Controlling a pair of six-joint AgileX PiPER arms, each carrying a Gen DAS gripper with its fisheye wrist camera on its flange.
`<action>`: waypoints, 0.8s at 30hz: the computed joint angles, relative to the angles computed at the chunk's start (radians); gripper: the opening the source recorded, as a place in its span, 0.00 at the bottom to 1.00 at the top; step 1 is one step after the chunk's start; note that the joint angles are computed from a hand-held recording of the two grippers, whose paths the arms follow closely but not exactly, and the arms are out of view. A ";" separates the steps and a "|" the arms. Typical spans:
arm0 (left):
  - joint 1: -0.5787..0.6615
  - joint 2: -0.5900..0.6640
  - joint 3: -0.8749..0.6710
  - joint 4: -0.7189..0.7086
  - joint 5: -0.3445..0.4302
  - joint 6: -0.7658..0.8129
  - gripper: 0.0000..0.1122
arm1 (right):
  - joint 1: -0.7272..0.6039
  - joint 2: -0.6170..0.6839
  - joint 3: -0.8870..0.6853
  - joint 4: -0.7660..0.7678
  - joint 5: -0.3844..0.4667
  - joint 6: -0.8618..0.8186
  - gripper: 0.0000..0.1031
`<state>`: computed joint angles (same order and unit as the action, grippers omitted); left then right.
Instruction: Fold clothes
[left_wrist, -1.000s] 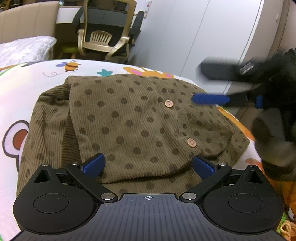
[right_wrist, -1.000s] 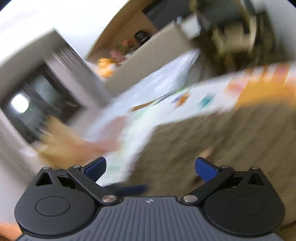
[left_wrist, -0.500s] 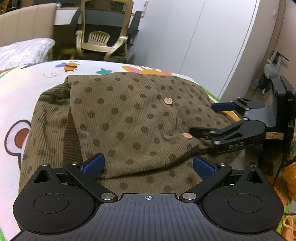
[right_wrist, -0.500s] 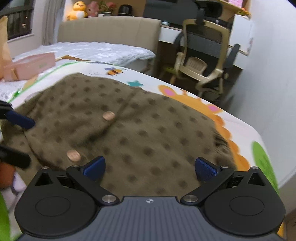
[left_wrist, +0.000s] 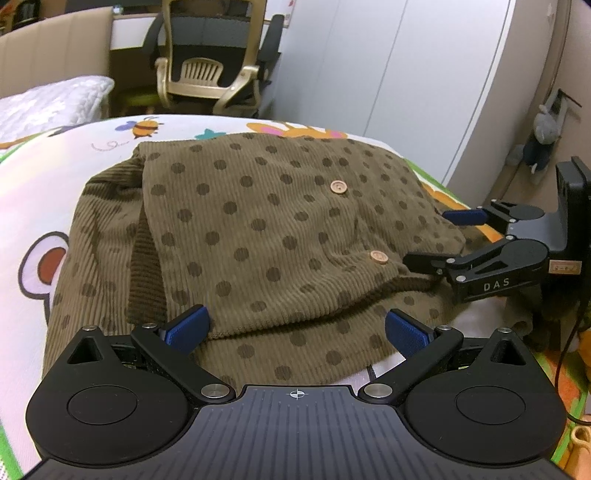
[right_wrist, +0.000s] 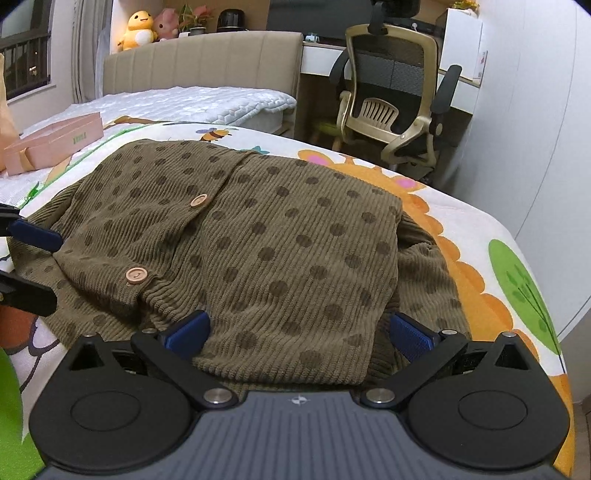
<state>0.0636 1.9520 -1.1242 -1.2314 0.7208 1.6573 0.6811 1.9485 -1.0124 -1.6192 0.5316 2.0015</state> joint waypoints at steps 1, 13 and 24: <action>0.001 -0.002 -0.010 0.024 0.010 -0.032 0.92 | 0.003 0.002 -0.001 0.001 0.004 -0.001 1.00; -0.042 0.017 -0.102 0.047 -0.059 -0.178 0.92 | 0.002 0.002 0.005 -0.016 0.005 0.020 1.00; -0.021 -0.031 -0.029 0.188 -0.058 -0.138 0.92 | 0.007 0.005 0.003 -0.016 0.012 0.024 1.00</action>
<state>0.0427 1.9211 -1.1532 -1.0439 0.6632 1.5198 0.6886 1.9540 -1.0095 -1.6349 0.5436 2.0250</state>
